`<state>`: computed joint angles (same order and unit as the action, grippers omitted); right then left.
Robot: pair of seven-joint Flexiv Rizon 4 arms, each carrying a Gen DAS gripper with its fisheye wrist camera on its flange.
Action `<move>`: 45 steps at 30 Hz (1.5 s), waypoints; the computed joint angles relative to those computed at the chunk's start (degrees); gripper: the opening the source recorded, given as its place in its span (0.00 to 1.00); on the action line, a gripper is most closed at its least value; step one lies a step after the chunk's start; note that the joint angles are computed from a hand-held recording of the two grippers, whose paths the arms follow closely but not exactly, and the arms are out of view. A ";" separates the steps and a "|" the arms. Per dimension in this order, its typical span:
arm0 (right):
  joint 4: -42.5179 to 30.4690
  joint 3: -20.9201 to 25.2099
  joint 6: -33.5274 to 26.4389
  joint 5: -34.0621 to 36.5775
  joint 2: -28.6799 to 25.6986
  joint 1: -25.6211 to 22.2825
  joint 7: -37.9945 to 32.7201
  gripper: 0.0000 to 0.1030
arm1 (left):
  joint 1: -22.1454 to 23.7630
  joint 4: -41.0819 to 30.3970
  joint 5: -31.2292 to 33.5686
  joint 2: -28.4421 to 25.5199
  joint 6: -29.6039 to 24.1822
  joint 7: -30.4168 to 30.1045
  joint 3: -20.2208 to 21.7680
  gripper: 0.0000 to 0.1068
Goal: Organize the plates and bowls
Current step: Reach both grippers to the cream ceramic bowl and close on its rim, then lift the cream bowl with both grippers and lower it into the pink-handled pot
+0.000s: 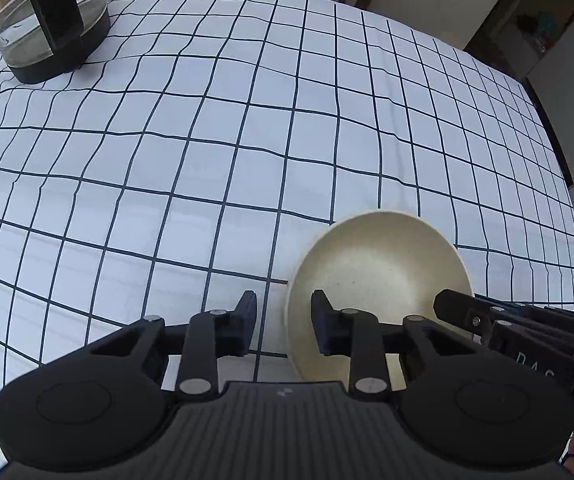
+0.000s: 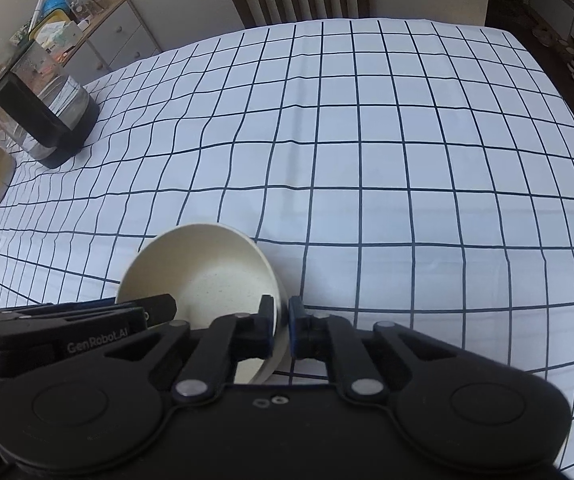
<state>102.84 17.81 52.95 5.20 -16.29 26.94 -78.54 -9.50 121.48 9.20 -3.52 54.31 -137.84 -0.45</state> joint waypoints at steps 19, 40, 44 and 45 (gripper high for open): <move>5.66 0.89 1.10 -1.06 7.87 1.66 4.15 0.06 | -0.59 3.31 0.60 11.87 -6.44 3.95 -2.09 0.06; 13.24 4.43 -3.09 0.77 26.58 8.69 14.10 0.07 | 0.37 10.62 -3.03 42.98 -28.62 13.98 -4.36 0.06; 14.13 5.54 -3.49 0.45 28.31 10.54 16.40 0.07 | 0.61 12.27 -3.47 48.89 -33.06 15.11 -4.15 0.06; 14.33 5.79 -3.43 0.29 28.55 10.98 16.86 0.07 | 0.73 12.62 -3.53 50.24 -34.12 15.41 -4.08 0.06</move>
